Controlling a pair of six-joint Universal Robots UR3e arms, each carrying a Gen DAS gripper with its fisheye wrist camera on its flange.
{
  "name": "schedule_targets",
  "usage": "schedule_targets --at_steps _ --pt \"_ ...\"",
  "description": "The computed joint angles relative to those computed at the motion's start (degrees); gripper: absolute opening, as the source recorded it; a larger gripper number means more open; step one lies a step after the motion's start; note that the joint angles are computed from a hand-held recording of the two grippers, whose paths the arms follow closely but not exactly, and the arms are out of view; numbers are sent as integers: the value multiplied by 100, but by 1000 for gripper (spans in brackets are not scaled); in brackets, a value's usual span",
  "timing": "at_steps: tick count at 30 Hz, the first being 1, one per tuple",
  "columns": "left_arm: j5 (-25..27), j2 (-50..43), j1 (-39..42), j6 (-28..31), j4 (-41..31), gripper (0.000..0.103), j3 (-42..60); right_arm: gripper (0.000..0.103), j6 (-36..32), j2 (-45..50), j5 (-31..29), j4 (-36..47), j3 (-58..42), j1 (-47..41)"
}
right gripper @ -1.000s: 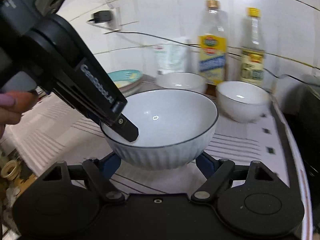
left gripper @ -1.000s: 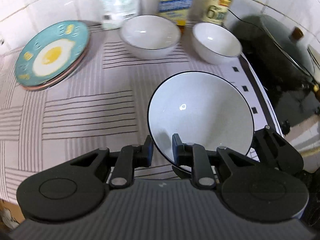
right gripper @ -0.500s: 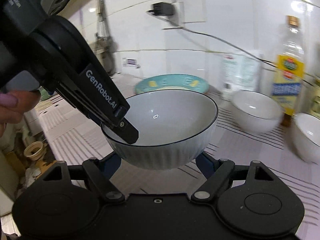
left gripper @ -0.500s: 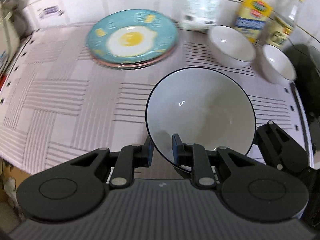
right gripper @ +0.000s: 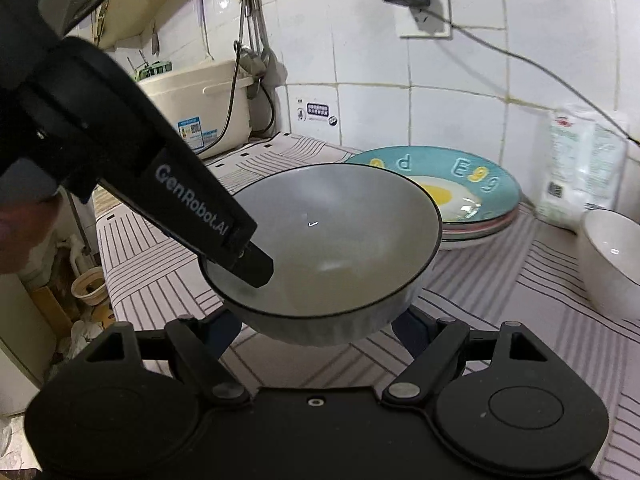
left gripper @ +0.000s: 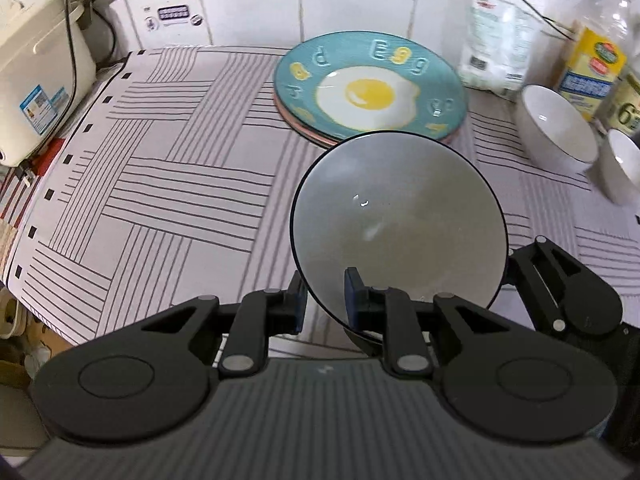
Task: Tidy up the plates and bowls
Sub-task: 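Lift the white bowl with both grippers and carry it toward the plate stack, then lower the bowl beside the plate stack and open both grippers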
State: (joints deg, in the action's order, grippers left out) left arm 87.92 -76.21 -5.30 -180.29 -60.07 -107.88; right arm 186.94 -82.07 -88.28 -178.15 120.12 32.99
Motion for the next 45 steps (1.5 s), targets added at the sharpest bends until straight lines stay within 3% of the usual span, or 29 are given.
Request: schedule_targets --at_steps 6,15,21,33,45 --pt "41 -338 125 60 296 18 -115 85 -30 538 -12 41 -410 22" --pt "-26 -615 211 -48 -156 24 171 92 166 638 -396 769 -793 210" --pt "-66 -341 190 -157 -891 41 638 92 702 -318 -170 1635 -615 17" --pt "89 -44 -374 -367 -1956 48 1781 92 542 -2109 -633 3239 -644 -208" --pt "514 -831 -1573 -868 -2458 62 3274 92 294 -3722 -931 4573 -500 -714"
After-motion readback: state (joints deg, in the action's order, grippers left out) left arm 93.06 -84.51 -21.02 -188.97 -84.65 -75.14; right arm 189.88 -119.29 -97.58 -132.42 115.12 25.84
